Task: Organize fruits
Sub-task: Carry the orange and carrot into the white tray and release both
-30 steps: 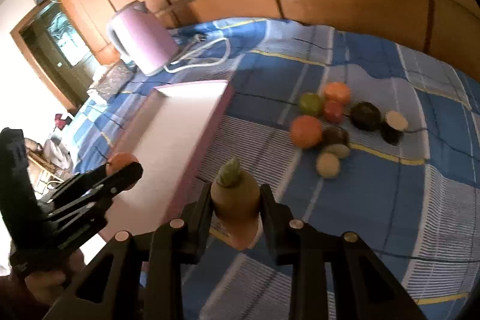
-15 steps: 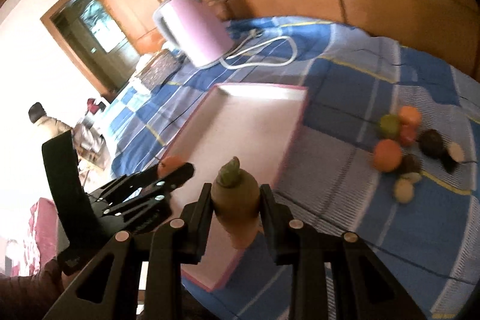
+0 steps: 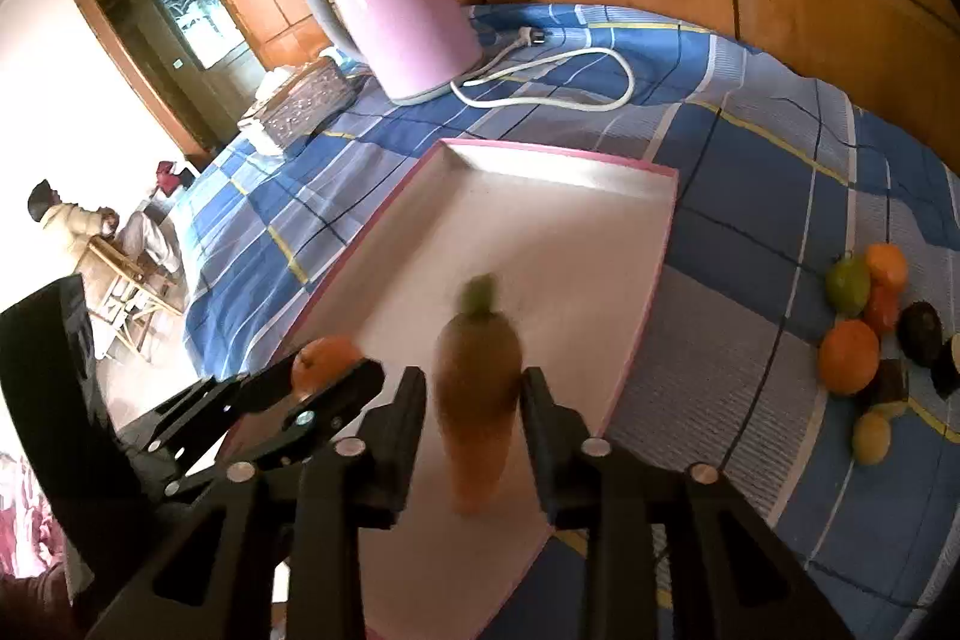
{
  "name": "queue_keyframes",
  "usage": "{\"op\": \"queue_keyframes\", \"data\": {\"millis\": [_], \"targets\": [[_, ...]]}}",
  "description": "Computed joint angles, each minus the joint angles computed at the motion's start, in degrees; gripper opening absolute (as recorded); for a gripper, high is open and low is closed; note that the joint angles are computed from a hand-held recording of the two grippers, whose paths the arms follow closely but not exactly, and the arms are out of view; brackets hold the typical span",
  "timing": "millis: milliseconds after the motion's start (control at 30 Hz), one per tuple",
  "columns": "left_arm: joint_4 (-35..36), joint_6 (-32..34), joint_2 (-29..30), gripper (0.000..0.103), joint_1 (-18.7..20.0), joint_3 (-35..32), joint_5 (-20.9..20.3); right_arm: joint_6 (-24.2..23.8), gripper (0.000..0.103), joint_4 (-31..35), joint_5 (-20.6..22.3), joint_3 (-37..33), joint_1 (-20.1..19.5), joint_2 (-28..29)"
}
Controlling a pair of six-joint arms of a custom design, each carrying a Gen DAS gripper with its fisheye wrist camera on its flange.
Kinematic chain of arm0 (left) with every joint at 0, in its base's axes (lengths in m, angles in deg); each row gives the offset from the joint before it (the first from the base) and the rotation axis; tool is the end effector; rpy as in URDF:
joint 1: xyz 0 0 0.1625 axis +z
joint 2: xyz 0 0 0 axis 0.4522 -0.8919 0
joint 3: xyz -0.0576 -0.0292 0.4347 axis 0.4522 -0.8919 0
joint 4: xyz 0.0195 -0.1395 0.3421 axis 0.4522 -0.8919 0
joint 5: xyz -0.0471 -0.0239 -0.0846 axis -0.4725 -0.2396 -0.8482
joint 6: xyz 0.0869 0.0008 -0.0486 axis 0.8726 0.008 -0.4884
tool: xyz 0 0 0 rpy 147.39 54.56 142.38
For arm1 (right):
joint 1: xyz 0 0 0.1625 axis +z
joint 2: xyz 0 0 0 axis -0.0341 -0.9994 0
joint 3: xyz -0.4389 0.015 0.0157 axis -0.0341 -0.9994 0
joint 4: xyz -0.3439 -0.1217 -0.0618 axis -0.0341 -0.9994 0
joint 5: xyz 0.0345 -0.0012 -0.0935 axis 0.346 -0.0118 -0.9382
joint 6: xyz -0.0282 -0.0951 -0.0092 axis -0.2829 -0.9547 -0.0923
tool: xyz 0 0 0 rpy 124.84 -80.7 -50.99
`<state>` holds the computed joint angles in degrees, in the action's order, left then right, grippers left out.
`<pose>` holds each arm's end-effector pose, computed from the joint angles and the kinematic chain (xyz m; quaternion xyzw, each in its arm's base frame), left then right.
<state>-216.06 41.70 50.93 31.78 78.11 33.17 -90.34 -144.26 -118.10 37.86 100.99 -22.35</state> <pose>-0.1950 -0.7352 0.1350 0.0149 0.8628 -0.3783 0.3349 0.2415 -0.8083 0.1331 0.2913 -0.9369 0.1401 0.1329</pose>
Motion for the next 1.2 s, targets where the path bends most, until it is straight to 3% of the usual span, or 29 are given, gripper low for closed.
{"op": "queue_keyframes", "data": {"millis": [67, 300, 633, 767, 1000, 1200], "targets": [[0.2, -0.6, -0.1, 0.041, 0.1, 0.1, 0.1, 0.2, 0.040, -0.5, 0.1, -0.1, 0.0, 0.1], [-1.8, 0.3, -0.2, 0.044, -0.3, 0.4, 1.1, 0.3, 0.041, -3.7, -0.7, 3.5, 0.0, -1.3], [-3.7, 1.1, -0.6, 0.051, -1.3, 1.6, 1.7, -0.6, 0.040, -14.6, -5.2, 11.2, 0.2, -4.1], [-4.3, 1.5, -0.6, 0.052, -1.8, 2.0, 1.6, 0.4, 0.041, -16.4, -5.2, 13.3, -0.4, -5.3], [-5.1, 2.4, 0.0, 0.055, -2.8, 2.6, 1.4, 0.7, 0.040, -25.1, -6.0, 19.2, -1.1, -7.9], [-6.9, 4.8, 0.8, 0.066, -3.8, 2.5, 0.4, 0.3, 0.040, -31.4, -7.5, 22.0, -1.8, -9.1]]}}
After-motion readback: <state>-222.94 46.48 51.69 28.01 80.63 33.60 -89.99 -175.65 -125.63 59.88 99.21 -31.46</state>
